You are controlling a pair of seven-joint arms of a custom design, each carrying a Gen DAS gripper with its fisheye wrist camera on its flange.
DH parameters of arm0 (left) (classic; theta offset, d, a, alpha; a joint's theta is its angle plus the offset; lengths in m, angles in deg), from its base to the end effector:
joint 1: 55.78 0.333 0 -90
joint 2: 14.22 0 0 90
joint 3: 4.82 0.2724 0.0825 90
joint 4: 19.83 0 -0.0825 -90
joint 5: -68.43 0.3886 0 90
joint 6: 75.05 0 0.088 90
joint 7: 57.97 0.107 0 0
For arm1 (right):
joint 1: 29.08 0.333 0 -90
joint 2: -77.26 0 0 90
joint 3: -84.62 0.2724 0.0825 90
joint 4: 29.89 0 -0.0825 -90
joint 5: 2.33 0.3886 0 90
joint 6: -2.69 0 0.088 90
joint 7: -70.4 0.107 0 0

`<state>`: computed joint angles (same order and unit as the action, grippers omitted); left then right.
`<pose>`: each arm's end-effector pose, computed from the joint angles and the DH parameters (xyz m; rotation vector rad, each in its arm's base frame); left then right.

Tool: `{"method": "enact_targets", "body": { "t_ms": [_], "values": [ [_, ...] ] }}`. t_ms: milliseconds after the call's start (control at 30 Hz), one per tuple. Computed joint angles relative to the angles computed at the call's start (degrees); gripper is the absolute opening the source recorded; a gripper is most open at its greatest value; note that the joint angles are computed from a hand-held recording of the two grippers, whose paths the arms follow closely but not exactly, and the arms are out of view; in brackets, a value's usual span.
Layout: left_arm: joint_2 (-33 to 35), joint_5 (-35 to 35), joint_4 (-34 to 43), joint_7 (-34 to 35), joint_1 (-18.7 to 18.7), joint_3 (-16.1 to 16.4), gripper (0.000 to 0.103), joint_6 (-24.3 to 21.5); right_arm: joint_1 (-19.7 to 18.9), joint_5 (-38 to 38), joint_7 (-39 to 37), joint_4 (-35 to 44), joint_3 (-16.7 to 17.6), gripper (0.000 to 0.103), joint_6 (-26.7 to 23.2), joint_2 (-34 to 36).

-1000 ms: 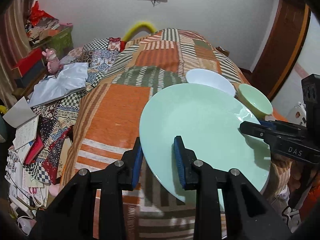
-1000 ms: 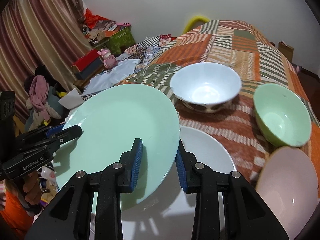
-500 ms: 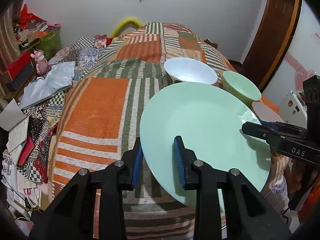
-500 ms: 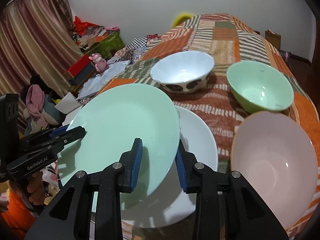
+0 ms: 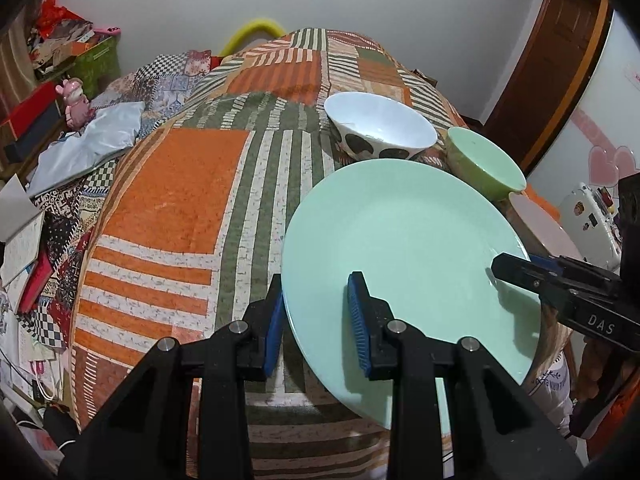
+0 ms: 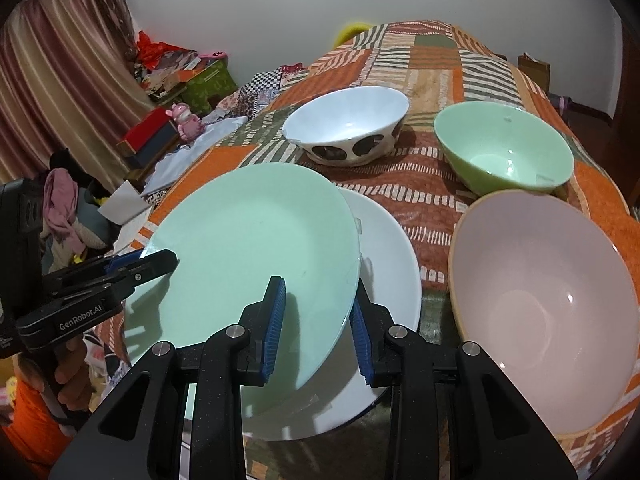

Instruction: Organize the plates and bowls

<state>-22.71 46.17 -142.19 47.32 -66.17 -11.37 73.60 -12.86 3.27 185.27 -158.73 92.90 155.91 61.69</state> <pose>0.5401 -0.1589 0.4933 -1.6573 2.2390 -0.9019 0.4841 0.2219 0.5127 -1.6816 1.8019 -0.2695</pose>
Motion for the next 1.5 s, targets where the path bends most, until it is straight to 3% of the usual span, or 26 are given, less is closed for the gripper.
{"method": "enact_targets", "body": {
  "t_ms": [400,1000,1500],
  "values": [
    [2.37,-0.49,1.63,-0.55,0.46,-0.57,0.029,-0.4,-1.6,-7.54,6.92,-0.49,2.32,0.029,-0.29,-0.25],
    [6.17,4.53,4.06,-3.29,1.24,-2.8,0.029,0.08,-1.3,-6.34,10.57,-3.78,1.91,0.029,0.8,-2.38],
    [1.0,6.85,-0.13,-4.11,0.21,-2.03,0.029,2.03,-1.1,-4.78,8.86,-5.22,1.76,0.028,-0.53,-5.0]
  ]
}}
